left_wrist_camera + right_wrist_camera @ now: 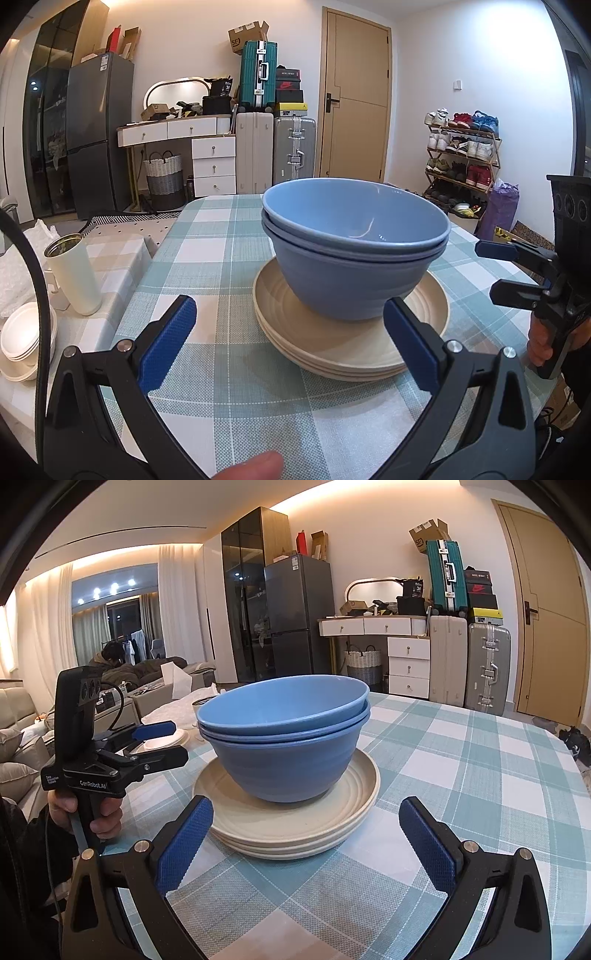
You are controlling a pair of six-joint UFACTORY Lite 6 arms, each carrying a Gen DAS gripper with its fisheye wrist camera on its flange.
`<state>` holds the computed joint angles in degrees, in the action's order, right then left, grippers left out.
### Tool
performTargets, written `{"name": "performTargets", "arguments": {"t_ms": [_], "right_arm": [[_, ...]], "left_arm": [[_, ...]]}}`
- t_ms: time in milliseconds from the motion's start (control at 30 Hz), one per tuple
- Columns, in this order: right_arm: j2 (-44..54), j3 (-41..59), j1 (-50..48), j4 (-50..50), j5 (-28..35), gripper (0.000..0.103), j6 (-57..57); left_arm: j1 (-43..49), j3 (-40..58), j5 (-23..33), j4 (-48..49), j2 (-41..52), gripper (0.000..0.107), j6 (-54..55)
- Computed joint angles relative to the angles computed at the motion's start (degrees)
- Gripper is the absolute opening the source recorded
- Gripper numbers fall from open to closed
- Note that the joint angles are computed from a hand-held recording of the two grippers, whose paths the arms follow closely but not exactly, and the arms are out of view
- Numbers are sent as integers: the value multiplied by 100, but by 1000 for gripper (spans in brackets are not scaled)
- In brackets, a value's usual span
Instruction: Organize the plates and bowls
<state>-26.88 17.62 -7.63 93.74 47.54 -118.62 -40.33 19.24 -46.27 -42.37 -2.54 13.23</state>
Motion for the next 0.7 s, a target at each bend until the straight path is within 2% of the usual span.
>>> {"name": "performTargets", "arguments": {"t_ms": [700], "right_arm": [[-68, -21, 93, -99, -100, 103, 108]], "left_arm": [[-15, 26, -28, -6, 57, 101, -6]]}}
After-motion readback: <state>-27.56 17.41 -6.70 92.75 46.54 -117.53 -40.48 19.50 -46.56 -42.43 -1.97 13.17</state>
